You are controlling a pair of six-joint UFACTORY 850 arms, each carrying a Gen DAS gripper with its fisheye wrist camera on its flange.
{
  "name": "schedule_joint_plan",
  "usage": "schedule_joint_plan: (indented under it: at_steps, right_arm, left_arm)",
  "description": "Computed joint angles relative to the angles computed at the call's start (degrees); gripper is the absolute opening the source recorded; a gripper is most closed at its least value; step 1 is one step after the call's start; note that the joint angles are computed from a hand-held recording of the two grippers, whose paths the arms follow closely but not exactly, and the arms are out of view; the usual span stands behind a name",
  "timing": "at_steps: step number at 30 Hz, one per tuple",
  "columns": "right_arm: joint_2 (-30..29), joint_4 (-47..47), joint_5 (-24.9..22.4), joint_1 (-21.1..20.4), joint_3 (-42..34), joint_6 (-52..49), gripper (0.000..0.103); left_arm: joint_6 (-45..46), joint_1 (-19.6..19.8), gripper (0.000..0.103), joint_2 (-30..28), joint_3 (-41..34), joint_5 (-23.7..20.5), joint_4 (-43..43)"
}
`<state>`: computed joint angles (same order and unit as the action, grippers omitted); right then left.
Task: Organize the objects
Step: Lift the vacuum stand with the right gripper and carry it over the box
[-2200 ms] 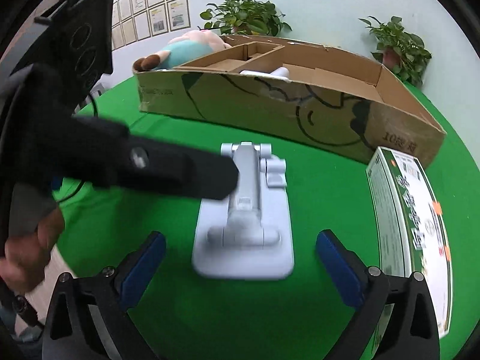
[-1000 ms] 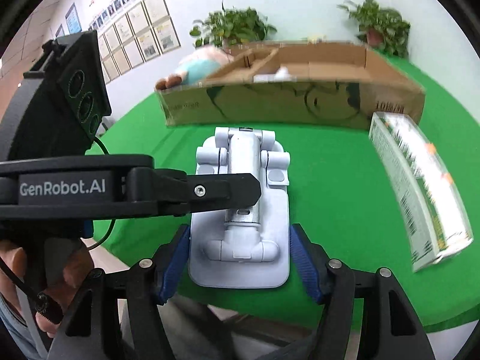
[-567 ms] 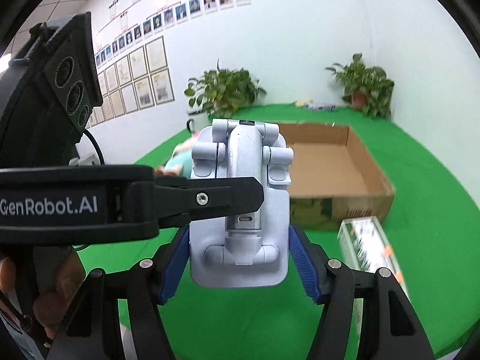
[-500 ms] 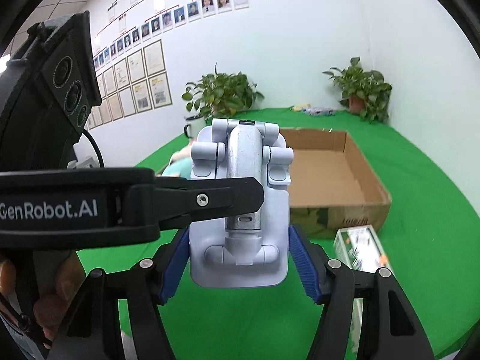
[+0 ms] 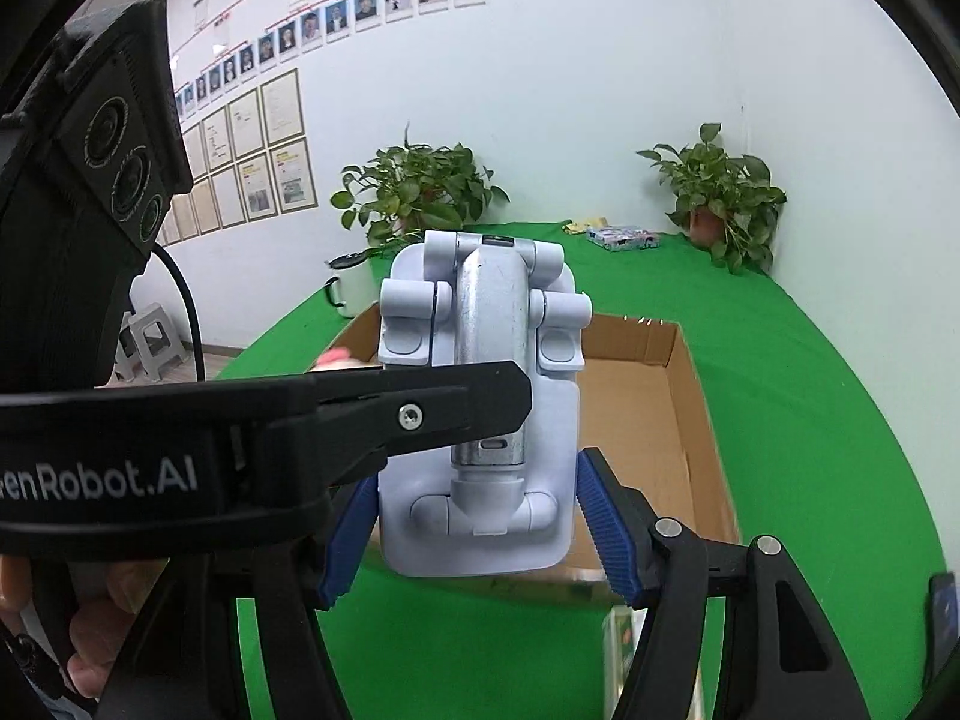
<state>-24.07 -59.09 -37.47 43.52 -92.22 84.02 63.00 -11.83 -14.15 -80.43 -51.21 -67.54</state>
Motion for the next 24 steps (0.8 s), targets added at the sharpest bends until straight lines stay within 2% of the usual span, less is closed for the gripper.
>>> schedule_joint_plan:
  at_steps: [3, 5, 12, 16, 17, 24]
  right_arm:
    - [-3.25, 11.33, 2.52, -4.56, -6.46, -12.56, 0.062]
    - [-5.29, 16.52, 3.13, -6.85, -9.78, -17.13, 0.062]
    - [-11.80, 39.02, 5.48, -13.57, -16.22, -36.26, 0.062]
    - [-14.72, 49.73, 5.94, -15.49, -16.87, -44.36, 0.062]
    - [-14.09, 51.42, 7.24, -15.53, -14.51, -45.22, 0.062]
    - [-15.93, 60.83, 9.01, -15.49, -10.49, -51.07, 0.062]
  left_arm:
    - [-4.26, -0.65, 0.031, -5.08, -6.99, -1.32, 3.03]
    - [-7.32, -1.34, 0.031, -7.67, -10.53, -0.98, 5.55]
    - [-14.55, -2.57, 0.031, -15.18, -16.69, -1.82, 11.85]
    - [-17.66, -2.74, 0.030, -18.30, -17.30, -2.20, 14.53]
    - [-17.97, -2.82, 0.030, -18.58, -16.89, -1.93, 15.04]
    - [-21.01, -2.88, 0.030, -20.82, -15.39, -2.24, 17.11]
